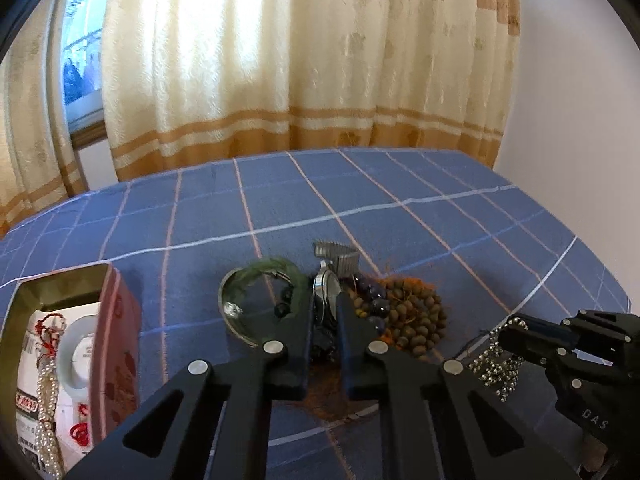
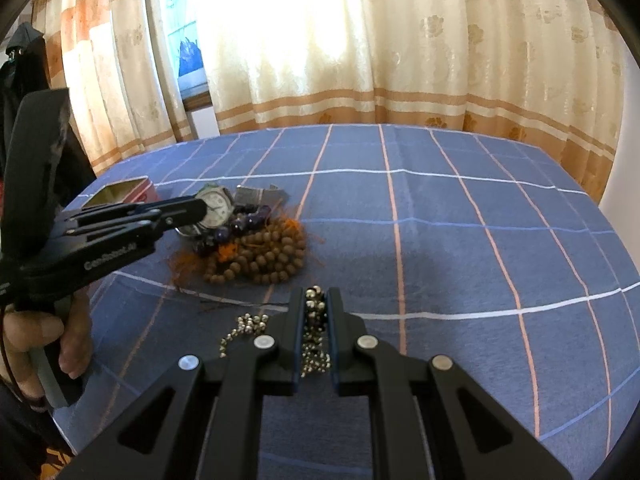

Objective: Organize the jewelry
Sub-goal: 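Lift the watch with the left tool while the right tool carries the bead chain over the pink tin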

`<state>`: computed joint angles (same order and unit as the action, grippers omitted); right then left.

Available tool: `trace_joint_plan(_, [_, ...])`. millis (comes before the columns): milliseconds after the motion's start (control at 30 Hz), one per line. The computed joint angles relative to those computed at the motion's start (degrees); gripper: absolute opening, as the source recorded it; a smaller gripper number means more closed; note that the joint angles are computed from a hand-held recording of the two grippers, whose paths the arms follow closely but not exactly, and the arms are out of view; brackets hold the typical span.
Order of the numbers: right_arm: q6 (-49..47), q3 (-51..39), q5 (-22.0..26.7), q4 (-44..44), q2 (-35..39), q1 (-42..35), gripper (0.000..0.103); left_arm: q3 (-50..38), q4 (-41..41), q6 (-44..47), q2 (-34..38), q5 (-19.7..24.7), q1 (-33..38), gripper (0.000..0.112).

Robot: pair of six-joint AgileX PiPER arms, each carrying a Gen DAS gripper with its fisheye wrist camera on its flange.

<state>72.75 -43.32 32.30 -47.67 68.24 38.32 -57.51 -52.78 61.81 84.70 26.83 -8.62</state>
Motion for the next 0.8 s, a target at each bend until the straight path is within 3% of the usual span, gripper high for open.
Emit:
trace_joint_plan(267, [8.59, 1.41, 1.06, -8.20, -1.57, 2.70, 0.012, 4.00, -9.01, 8.07, -3.72, -0.78, 2.38, 0.002])
trace_joint_plan(800, [13.03, 2.56, 0.95, -11.97, -2.30, 3.15, 0.012, 6.71, -13.56, 13.15, -7.14, 1.44, 6.71, 0.002])
